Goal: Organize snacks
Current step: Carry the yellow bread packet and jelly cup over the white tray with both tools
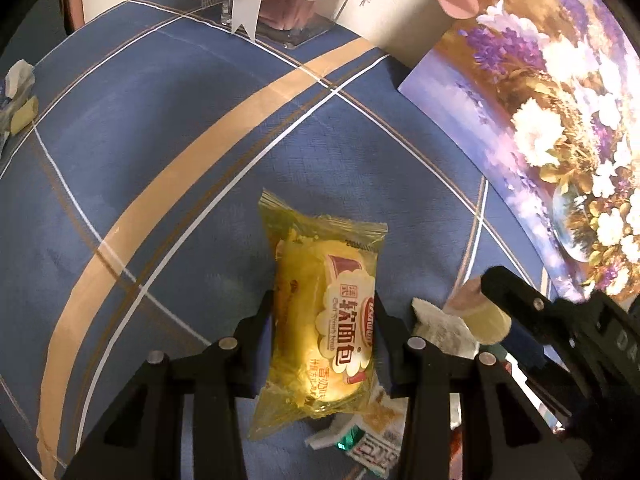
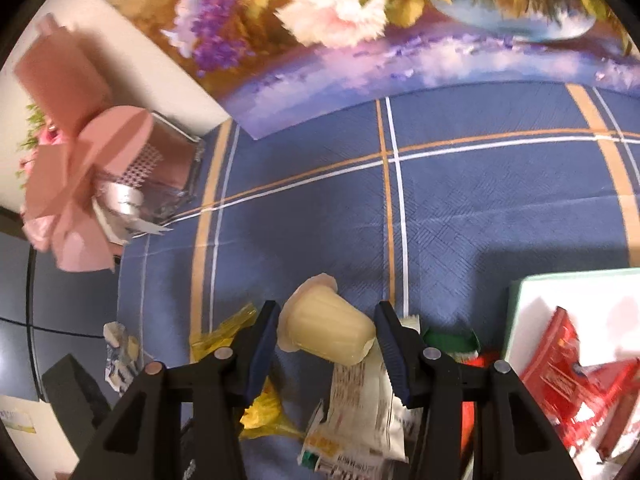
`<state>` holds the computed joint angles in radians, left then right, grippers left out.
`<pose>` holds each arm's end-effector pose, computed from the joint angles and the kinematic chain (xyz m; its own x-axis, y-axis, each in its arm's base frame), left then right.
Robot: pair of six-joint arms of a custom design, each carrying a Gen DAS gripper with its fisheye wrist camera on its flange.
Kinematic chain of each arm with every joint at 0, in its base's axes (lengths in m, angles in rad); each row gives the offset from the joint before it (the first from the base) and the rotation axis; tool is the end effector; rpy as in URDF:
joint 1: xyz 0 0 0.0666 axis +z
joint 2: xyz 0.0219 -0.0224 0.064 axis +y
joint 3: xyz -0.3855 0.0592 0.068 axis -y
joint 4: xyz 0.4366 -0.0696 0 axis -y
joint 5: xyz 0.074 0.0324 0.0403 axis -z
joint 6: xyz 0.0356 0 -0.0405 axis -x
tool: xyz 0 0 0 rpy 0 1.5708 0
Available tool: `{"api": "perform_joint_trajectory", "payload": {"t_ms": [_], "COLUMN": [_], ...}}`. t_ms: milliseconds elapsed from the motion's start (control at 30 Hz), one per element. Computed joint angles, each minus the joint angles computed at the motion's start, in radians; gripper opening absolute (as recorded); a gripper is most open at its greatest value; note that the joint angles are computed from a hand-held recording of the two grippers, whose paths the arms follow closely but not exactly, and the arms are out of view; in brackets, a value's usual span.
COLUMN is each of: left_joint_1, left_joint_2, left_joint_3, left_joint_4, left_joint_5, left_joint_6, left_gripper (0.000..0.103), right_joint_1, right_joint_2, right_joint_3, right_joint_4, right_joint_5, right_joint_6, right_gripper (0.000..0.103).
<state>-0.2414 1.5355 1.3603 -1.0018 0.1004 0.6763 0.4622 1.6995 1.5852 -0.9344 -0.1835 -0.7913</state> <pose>0.5311 -0.1349 0.3410 -0.8716 -0.4268 -0.2413 -0.3466 0.8845 -0.3123 0.5583 0.2849 0.3598 -0.9151 0.3254 -0.2380 0.1864 0.8650 0.4659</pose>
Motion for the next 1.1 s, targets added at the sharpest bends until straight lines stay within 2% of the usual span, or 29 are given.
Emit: {"api": "perform_joint_trajectory", "payload": {"t_ms": [267, 400, 600, 733, 867, 1000, 1100], "left_joint_1": [-0.039, -0.076, -0.144, -0.204, -0.261, -0.314, -0.350], "left_joint_2": [-0.061, -0.089, -0.111, -0.102, -0.077, -0.050, -0.028], "left_joint_3": [-0.004, -0.001, 0.008, 0.029, 0.060, 0.087, 0.104], "left_joint_4": [-0.024, -0.030, -0.034, -0.037, -0.045, -0.058, -0.064], "left_joint_5": [-0.003, -0.017, -0.021, -0.019, -0.022, -0.014, -0.010], "left_joint_6": [0.002, -0.010, -0.033, -0.063, -0.087, -0.107, -0.112], "left_gripper": [0.043, 0.043, 0.043, 0.043, 0.043, 0.043, 0.043], "right_joint_1": [0.008, -0.001, -0.030, -0.059, -0.105, -0.134, -0.147], "right_joint_2": [-0.179, -0.300, -0.454, -0.521, -0.594, -0.635, -0.652], "right_joint_3": [-0.145, -0.250, -0.379, -0.430, -0.497, -0.524, -0.540], "right_joint_4": [0.039, 0.081, 0.087, 0.041, 0.019, -0.043, -0.063], "right_joint_5": [0.056, 0.085, 0.152, 0.226, 0.254, 0.316, 0.332], "right_joint_6": [-0.038, -0.091, -0.166, -0.187, -0.217, -0.208, -0.204], "right_gripper": [0.052, 0.052, 0.051, 0.051, 0.051, 0.052, 0.052]}}
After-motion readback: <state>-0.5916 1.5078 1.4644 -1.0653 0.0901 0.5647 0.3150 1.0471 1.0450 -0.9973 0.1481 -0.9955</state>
